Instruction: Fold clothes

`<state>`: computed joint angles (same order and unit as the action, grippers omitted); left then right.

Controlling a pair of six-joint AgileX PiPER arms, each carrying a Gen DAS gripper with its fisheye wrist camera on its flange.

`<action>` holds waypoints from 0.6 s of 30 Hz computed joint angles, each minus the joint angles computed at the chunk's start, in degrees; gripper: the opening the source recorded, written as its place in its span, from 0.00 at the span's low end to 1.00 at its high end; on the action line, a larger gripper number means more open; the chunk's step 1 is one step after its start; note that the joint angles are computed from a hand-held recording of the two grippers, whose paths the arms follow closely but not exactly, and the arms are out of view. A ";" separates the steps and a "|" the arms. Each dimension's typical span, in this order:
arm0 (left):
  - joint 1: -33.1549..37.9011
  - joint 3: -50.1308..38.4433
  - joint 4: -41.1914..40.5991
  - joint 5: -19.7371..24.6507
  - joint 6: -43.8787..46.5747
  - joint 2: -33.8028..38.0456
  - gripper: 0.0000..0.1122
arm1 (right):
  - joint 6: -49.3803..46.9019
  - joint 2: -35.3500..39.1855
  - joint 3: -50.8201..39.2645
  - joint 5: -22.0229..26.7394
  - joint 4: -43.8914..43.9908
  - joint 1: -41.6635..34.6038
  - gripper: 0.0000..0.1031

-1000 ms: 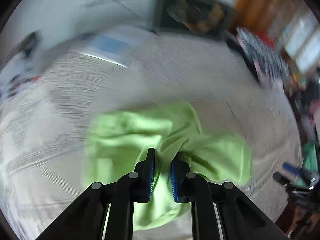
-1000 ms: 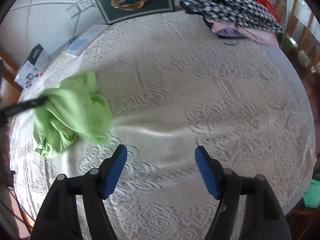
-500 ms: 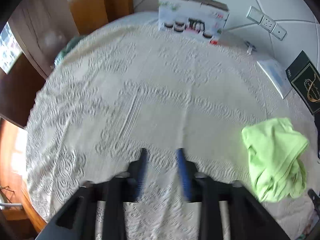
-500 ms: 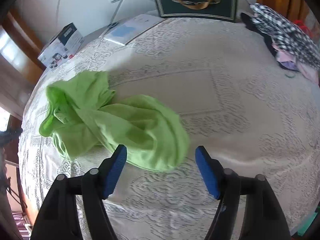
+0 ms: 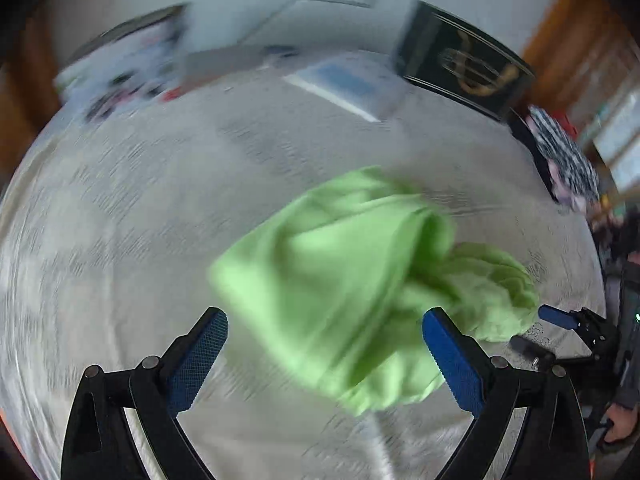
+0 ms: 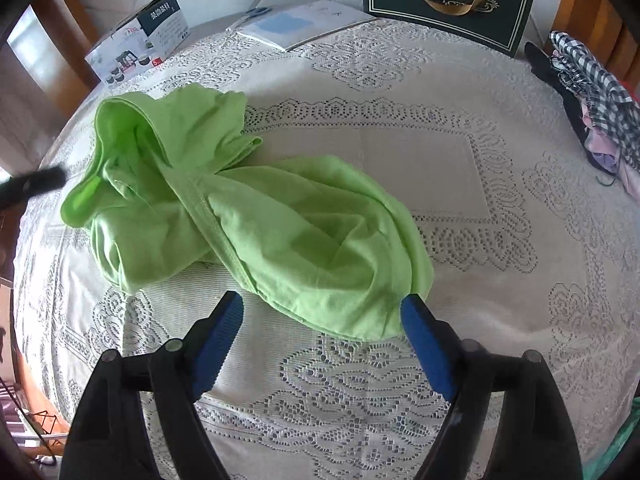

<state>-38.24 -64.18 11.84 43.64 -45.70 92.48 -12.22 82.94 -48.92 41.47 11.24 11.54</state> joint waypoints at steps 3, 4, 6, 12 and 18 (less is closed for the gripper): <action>-1.59 -8.91 5.04 4.45 -0.87 8.19 0.88 | -1.55 0.66 -0.06 -1.55 0.67 0.46 0.79; -2.04 -12.14 6.49 6.18 -0.80 10.94 0.87 | -2.38 1.06 -0.20 -2.03 1.17 0.70 0.79; -1.65 -16.78 8.01 8.90 -1.03 15.23 0.81 | -4.24 2.08 -0.45 -3.20 2.58 1.66 0.79; 9.11 -13.61 -9.78 5.26 7.60 15.51 0.12 | -0.47 8.30 -1.93 -7.91 -3.55 9.07 0.35; 16.66 -11.55 -5.82 6.42 6.89 6.68 0.05 | -2.49 4.41 -10.90 -5.44 -3.42 6.86 0.11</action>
<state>-21.58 -75.74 6.01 50.06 -38.81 99.16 -14.71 87.35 -59.82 36.03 7.82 18.40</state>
